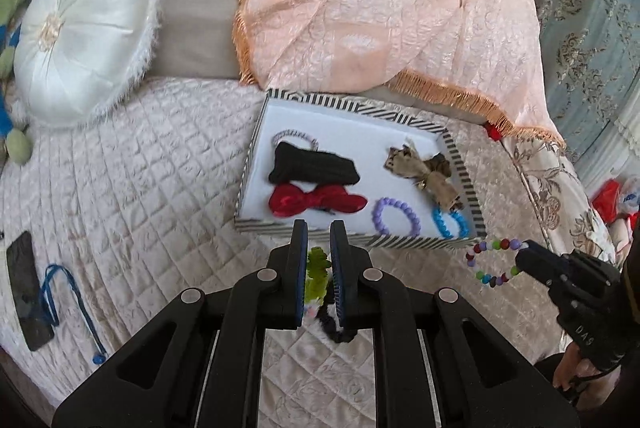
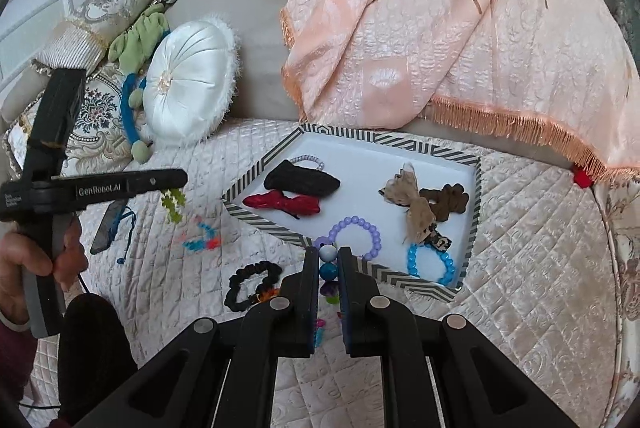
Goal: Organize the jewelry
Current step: 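Carry the green flower bracelet with the left tool while the right tool carries the multicolor bracelet to the tray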
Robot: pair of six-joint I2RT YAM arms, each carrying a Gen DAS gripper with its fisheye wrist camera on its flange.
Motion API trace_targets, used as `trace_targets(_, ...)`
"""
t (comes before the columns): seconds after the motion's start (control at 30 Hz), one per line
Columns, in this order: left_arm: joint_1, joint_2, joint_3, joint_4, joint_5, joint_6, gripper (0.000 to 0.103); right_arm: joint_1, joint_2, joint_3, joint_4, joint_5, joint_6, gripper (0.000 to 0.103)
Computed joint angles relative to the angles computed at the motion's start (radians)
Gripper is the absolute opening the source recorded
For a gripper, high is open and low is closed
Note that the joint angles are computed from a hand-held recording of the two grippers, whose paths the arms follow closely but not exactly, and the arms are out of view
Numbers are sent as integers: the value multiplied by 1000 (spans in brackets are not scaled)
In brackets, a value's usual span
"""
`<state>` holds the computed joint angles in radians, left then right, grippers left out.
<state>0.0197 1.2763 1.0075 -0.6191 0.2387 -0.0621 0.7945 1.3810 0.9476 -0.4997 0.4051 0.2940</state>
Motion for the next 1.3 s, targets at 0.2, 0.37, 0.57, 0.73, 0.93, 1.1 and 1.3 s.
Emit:
trace_targets(0.2,-64,35,36,18,-57,-15,10,-35,2,-3,10,-13,-8,8)
trace_targets(0.37,-113,89,73,37,-98,-25,10,-67,19,0,25,-28,-24,8)
trace_targets(0.57,-155,171,133,57,-131,-29,10,-118,51,13,49,-52,-52,8)
trace_targets(0.73,-182,251,193,68,-150,-29,10,-159,87,35,71,-73,-77,8)
trace_targets(0.93,-200,360,293,68,-153,-33,10,-203,144,84,94,-93,-104,8)
trace_targets(1.1,-210,460,391,63,-149,-41,10,-236,212,137,118,-124,-126,8)
trace_targets(1.3,-221,577,525,49,-145,-47,10,-267,312,206,140,-159,-151,8)
